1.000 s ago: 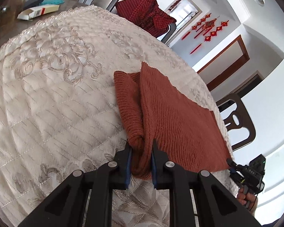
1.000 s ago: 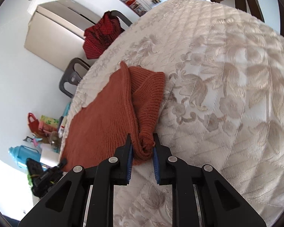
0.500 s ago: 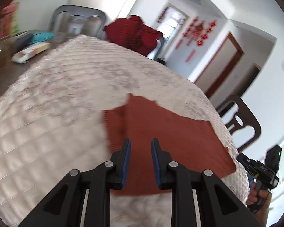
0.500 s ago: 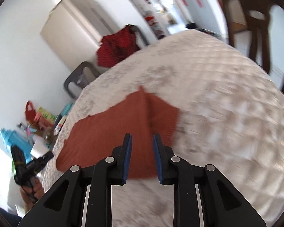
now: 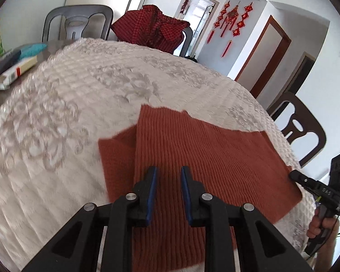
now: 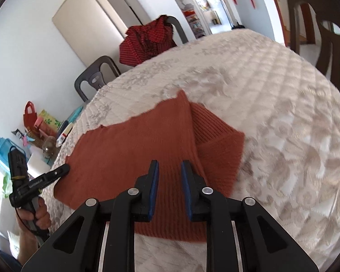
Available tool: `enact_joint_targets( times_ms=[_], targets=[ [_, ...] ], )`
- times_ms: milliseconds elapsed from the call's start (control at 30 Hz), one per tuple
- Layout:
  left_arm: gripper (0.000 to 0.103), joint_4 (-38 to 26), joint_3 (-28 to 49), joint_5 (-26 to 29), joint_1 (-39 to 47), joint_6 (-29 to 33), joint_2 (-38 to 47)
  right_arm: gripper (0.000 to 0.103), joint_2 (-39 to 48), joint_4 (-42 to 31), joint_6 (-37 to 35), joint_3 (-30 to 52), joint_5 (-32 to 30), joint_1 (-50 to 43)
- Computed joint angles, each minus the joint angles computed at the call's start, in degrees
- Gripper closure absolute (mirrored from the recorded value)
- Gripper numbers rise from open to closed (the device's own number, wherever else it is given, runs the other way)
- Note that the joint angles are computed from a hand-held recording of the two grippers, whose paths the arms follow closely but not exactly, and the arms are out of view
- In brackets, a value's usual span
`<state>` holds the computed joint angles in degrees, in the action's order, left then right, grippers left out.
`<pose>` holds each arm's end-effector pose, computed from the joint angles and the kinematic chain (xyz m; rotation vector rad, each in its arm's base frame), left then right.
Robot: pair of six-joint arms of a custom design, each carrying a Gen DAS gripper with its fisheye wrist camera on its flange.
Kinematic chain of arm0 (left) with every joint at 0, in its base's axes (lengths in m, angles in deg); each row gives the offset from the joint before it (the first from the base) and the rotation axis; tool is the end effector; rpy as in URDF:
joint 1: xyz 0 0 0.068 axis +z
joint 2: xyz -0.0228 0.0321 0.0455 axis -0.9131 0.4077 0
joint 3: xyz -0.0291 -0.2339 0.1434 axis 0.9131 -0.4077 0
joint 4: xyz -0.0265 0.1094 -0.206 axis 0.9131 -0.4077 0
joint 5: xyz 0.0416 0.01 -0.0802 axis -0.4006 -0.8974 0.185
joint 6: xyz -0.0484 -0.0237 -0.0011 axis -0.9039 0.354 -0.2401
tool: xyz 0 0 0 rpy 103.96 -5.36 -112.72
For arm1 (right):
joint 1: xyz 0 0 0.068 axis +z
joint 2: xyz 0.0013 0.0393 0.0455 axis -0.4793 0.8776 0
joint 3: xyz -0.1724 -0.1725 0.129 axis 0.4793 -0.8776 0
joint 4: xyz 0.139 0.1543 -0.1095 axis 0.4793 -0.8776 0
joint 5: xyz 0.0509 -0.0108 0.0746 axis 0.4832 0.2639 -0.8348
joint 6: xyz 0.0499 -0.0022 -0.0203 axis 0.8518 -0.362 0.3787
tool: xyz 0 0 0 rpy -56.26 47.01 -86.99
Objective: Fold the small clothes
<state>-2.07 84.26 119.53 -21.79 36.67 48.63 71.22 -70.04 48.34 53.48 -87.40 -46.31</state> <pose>0.1677 0.1285 0.1701 -0.0750 2.3420 -0.4517 0.2728 -0.0624 0.1305 -0.2212 2.2963 0.6112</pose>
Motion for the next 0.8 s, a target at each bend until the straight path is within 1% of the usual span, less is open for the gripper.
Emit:
enact_joint_targets(
  times_ms=[67, 133, 167, 233, 400, 500, 567, 633, 800],
  targets=[
    [0.079, 2.5, 0.3, -0.7, -1.1, -1.8, 0.6, 0.082, 0.4, 0.6, 1.2, 0.8, 1.1, 1.1],
    [0.079, 6.0, 0.4, -3.7, -3.2, -4.6, 2.3, 0.082, 2.3, 0.8, 2.5, 2.7, 3.4, 2.4],
    [0.079, 6.5, 0.6, -4.3, -3.7, -5.2, 3.3, 0.082, 3.8, 0.9, 3.3, 3.8, 4.8, 3.1],
    [0.079, 6.7, 0.1, -4.2, -3.6, -5.4, 2.5, 0.082, 4.9, 1.4, 4.2, 4.7, 3.8, 2.7],
    [0.079, 8.3, -1.7, -7.9, -5.8, -6.2, -1.3, 0.082, 4.1, -0.5, 4.3, 5.6, 3.4, 2.8],
    [0.078, 9.8, -2.0, -9.6, -7.1, -6.7, -0.7, 0.082, 4.4, -0.1, 4.8, 6.0, 4.2, 3.2],
    [0.075, 9.6, -1.8, -9.3, -7.2, -6.7, -0.5, 0.082, 5.8, 0.0, 5.3, 7.1, 4.8, 3.4],
    [0.075, 9.7, -1.9, -9.7, -7.4, -6.6, -0.6, 0.082, 6.3, 0.5, 5.2, 7.1, 4.3, 3.2],
    [0.074, 9.9, -2.0, -9.9, -7.7, -6.7, -0.6, 0.082, 5.4, 0.1, 4.6, 7.0, 5.7, 3.9]
  ],
)
